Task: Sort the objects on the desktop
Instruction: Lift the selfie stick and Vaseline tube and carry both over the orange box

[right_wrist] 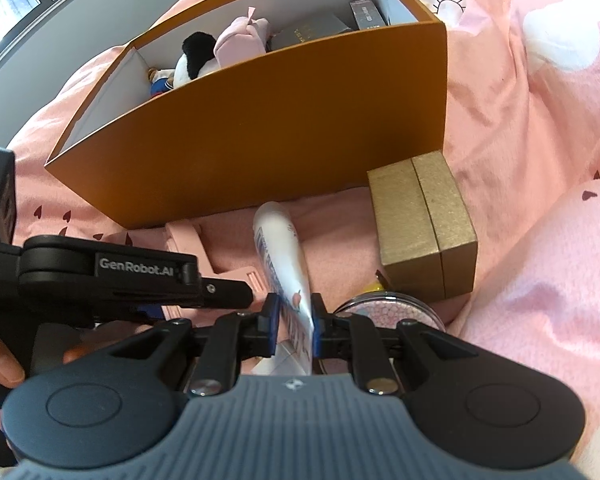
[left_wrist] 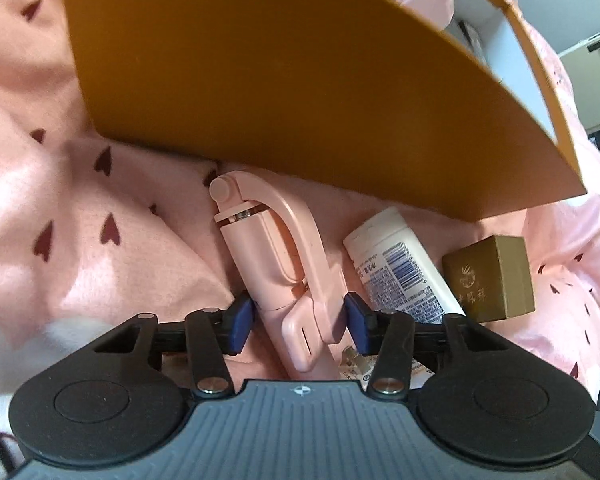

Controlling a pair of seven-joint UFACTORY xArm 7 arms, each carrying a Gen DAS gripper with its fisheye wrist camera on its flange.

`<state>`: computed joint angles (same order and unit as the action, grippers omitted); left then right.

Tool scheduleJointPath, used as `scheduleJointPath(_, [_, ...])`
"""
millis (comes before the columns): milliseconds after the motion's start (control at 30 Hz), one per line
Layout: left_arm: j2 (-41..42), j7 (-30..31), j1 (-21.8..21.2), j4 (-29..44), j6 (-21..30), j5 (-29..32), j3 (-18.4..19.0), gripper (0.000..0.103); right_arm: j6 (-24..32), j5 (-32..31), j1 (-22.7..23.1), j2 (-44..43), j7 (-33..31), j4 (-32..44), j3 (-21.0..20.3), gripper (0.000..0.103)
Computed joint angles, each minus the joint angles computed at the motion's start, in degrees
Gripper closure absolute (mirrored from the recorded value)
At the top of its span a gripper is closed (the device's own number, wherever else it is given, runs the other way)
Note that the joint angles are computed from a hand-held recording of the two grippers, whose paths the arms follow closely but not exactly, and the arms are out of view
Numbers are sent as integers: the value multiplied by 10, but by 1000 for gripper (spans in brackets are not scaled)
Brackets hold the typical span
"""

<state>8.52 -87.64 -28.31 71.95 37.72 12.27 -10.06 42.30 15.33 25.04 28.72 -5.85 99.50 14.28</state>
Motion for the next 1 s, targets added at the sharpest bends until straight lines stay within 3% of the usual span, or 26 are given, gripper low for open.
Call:
scheduleJointPath(333, [-38,-38,-13,6,53,95,-10,49,-62,21,-8,-37,-28,-51,10,90])
scheduleJointPath(533, [-18,40,-3,45,68,110,-11,51,-82,27,-12,-58,-49,-65,14,91])
scheduleJointPath(633, [-46,86,9,39,83,101,-22,52,-84,33,-16,-65,-60,-68,15,91])
scheduleJointPath(800, [-26,122,-2,80,96,114,-15,52,-86,32,-16,-74,-62,-69,10,92])
scheduleJointPath(1000, [-35,225,4,120,142,89,-14,52,-56,65,-35,-67,-102,-38,23,92])
